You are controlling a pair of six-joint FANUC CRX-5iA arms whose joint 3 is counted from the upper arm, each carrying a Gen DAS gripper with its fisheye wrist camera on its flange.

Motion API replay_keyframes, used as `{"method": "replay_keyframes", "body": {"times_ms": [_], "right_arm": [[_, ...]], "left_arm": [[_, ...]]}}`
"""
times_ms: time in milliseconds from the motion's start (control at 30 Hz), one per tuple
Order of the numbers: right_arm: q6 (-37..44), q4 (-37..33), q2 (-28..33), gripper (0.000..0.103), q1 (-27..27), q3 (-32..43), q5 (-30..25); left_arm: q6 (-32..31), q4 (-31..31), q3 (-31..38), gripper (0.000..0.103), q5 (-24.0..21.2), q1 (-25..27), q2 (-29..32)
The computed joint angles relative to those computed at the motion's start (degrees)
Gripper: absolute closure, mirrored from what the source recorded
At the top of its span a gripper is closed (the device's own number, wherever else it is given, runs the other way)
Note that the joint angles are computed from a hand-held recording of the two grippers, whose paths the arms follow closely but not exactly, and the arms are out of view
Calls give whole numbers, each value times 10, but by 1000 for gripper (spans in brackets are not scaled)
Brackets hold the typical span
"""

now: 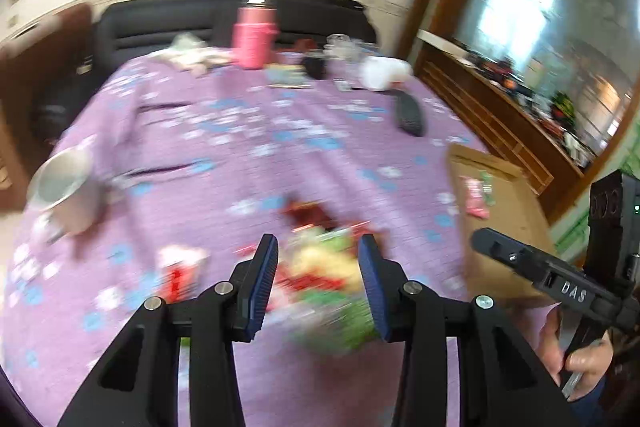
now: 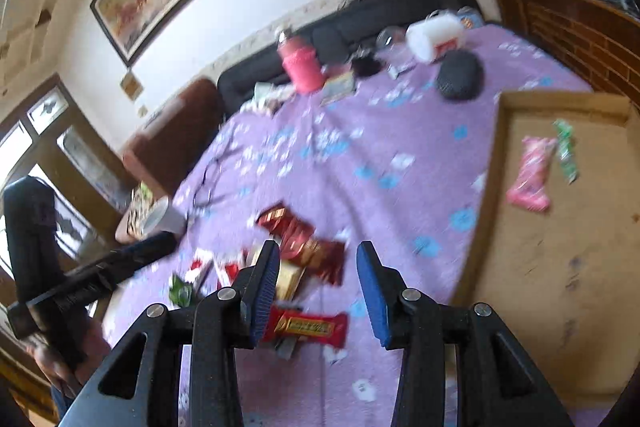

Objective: Organize snacks
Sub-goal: 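Grasp the green snack pack with left gripper while right grasps another green pack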

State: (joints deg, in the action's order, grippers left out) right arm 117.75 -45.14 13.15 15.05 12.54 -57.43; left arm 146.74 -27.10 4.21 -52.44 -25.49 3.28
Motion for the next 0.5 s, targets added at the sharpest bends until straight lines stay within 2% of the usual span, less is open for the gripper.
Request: {"method": "replay_keyframes", "body": {"times_ms": [67, 167, 367, 467, 500], "right_arm": [[0, 1, 7, 60, 7, -2, -7], [-1, 6, 16, 60, 18, -6, -3], [43, -25, 22, 60, 21, -17, 7], [68, -39, 28, 60, 19, -15, 7], [72, -43, 30, 60, 18, -13, 4]], "left_arm": [[22, -24, -36, 56, -30, -2, -34], [53, -41, -87, 45, -44, 3, -73], [64, 10, -152, 44, 10, 57, -93], [-3, 95, -191, 44, 90, 95, -94], [-15, 104, -190, 44, 92, 95, -87]]}}
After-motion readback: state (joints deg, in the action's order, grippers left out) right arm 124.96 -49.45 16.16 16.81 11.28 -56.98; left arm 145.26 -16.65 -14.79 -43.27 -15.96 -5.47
